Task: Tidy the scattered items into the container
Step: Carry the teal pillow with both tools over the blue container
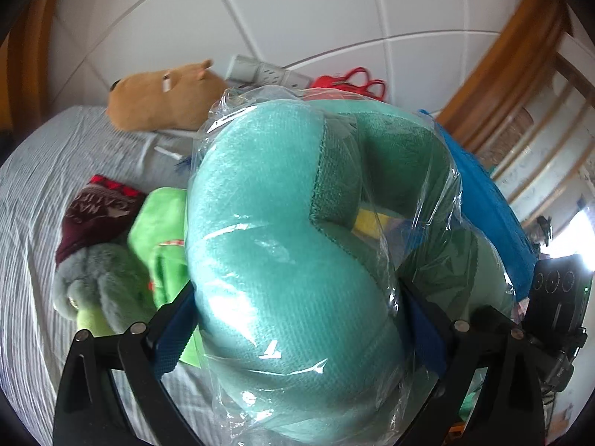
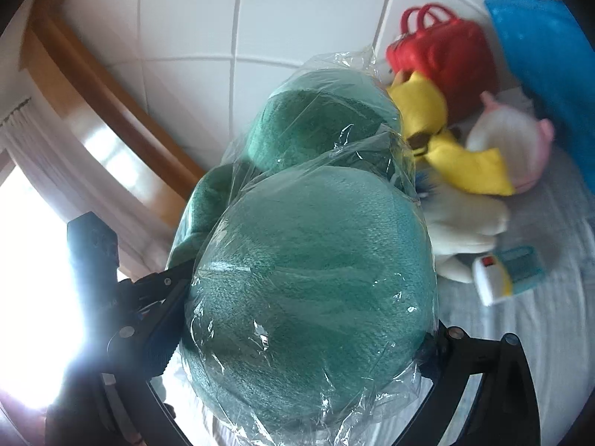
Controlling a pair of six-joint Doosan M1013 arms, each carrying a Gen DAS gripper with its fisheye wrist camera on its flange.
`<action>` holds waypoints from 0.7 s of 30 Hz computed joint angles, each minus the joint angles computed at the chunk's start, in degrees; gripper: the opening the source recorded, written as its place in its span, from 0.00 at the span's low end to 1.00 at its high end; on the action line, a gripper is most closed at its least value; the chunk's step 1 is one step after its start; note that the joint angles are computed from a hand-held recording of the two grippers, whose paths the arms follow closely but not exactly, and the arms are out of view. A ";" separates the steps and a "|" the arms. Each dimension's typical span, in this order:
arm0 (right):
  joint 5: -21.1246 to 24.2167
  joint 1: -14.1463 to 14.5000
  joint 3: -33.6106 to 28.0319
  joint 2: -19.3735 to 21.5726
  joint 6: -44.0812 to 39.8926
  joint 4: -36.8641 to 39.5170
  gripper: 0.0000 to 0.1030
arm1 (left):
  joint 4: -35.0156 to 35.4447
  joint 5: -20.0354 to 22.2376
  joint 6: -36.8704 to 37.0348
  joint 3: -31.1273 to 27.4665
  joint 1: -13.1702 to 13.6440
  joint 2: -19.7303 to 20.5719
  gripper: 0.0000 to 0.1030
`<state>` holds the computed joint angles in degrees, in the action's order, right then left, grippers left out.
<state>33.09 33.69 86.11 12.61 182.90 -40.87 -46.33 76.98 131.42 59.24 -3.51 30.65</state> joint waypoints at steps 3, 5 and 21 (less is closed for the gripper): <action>-0.04 0.33 2.79 -2.45 3.41 -3.56 0.98 | -1.05 -1.29 1.66 3.56 -0.70 -2.84 0.97; -0.21 0.22 4.30 -3.64 4.85 -5.35 0.98 | -1.71 -2.10 2.37 5.78 -1.14 -4.63 0.97; 15.15 8.67 8.14 -9.10 17.99 -14.78 0.98 | -6.44 3.83 10.51 13.51 -1.87 -10.70 0.97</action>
<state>48.24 42.35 94.25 3.51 200.89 -55.65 -52.77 80.81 141.93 72.76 -5.38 19.95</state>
